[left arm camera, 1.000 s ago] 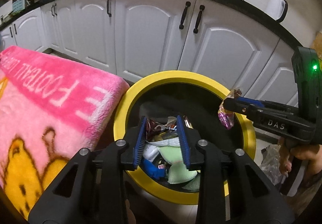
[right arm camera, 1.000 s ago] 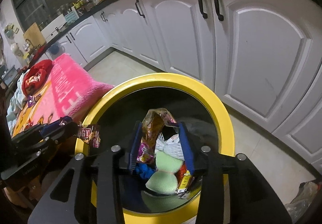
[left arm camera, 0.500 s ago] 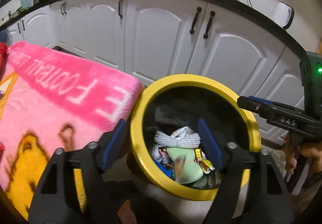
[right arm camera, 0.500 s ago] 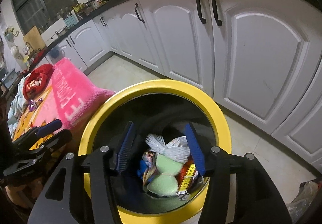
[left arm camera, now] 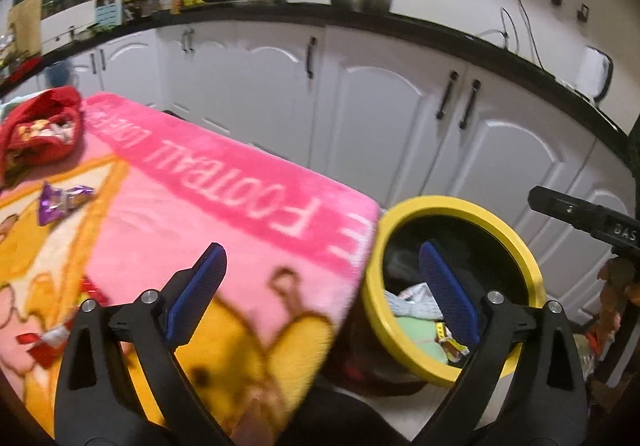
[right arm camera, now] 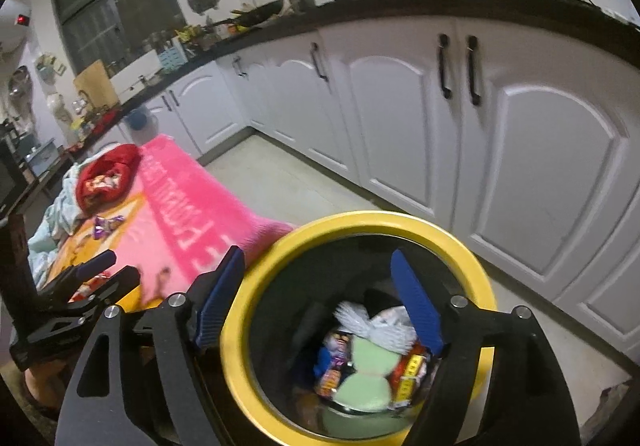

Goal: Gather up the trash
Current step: 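Move both tools back over the red and purple wrappers on the blanket, then grasp the red snack bar wrapper with the left tool while the right tool grasps the purple wrapper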

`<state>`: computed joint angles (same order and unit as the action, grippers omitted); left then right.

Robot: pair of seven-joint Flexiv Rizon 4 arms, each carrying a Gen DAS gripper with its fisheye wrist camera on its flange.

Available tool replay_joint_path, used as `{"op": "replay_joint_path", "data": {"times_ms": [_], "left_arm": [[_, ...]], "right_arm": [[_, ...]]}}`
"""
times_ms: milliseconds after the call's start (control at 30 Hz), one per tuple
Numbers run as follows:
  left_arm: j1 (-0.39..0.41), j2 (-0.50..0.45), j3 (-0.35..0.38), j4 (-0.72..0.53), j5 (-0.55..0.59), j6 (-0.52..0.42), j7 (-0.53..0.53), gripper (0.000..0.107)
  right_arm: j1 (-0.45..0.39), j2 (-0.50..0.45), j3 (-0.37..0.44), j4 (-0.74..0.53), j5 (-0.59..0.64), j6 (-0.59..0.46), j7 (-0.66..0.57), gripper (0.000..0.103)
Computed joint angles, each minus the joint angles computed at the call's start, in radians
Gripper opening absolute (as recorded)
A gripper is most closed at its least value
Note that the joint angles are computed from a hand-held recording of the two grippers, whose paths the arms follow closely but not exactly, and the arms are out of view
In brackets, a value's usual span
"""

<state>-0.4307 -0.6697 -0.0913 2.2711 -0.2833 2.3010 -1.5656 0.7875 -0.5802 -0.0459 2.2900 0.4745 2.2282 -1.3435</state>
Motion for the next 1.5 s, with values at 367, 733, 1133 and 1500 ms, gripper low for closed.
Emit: {"op": "replay_joint_path", "data": {"times_ms": [367, 733, 1133, 1500], "left_arm": [[0.069, 0.071, 0.023, 0.121, 0.017, 0.112, -0.070, 0.092], [0.160, 0.112, 0.059, 0.244, 0.045, 0.193, -0.104, 0.092], [0.374, 0.114, 0.060, 0.310, 0.265, 0.137, -0.107, 0.092], [0.612, 0.040, -0.051, 0.242, 0.531, 0.014, -0.132, 0.065]], "right_arm": [[0.192, 0.030, -0.100, -0.077, 0.061, -0.089, -0.100, 0.076], [0.296, 0.003, -0.154, -0.171, 0.020, -0.144, -0.156, 0.081], [0.271, -0.065, -0.145, -0.321, -0.189, -0.261, -0.084, 0.081], [0.074, -0.216, 0.027, -0.599, -0.569, -0.464, 0.008, 0.081]]}}
